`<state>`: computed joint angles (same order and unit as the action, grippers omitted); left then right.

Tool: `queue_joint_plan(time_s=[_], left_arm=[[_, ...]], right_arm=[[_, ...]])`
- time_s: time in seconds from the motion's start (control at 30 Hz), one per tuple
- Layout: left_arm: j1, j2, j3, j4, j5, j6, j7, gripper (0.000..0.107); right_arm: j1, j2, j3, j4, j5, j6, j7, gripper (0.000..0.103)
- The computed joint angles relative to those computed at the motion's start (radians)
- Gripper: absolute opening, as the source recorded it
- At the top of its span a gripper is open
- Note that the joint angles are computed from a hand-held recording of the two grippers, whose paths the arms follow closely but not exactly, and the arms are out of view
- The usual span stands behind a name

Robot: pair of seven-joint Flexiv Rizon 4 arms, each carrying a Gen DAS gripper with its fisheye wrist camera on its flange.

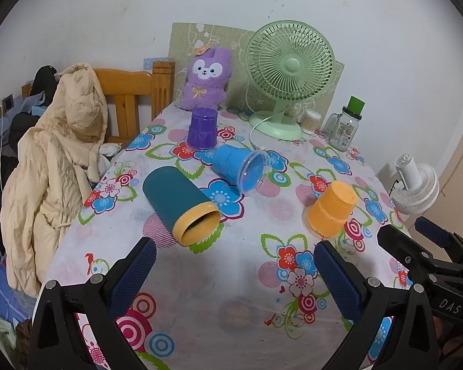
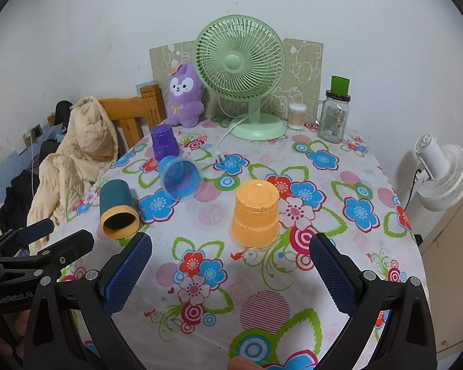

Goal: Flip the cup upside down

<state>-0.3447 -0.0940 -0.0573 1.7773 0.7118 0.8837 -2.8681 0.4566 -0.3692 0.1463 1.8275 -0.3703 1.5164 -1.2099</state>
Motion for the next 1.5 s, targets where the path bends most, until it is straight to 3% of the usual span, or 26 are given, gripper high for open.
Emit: queue_joint_plan(time_s=[0.27,0.43,0.77,0.97,1.2,1.5], left_arm=[[0.007,-0.016,0.005,0.000,-0.052,0.009,0.025,0.103],[0.004,-0.024,0.016,0.000,-0.016,0.025,0.003,0.103],[0.041,-0.030,0.043,0.039,-0.082,0.079,0.027,0.103],[0.071,-0.036,0.066,0.060,-0.105,0.124,0.007,0.103],[0.102,-0.061,0.095,0.066,-0.133,0.188,-0.021,0.103],[0.140,-0.086,0.126,0.081,-0.218,0.181,0.028,0.103]], right_arm=[[-0.001,-0.013,0.006,-0.019,0.008,-0.020,-0.008,0.103],[0.000,-0.027,0.009,-0.041,0.009,-0.036,-0.016,0.103],[0.010,-0.088,0.041,-0.160,0.010,-0.105,-0.104,0.103],[-0.019,-0.179,0.156,-0.343,0.095,-0.258,-0.292,0.103],[0.065,-0.288,0.120,-0.554,0.122,-0.419,-0.422,0.103],[0.159,-0.502,0.099,-0.972,0.191,-0.772,-0.597,0.103]])
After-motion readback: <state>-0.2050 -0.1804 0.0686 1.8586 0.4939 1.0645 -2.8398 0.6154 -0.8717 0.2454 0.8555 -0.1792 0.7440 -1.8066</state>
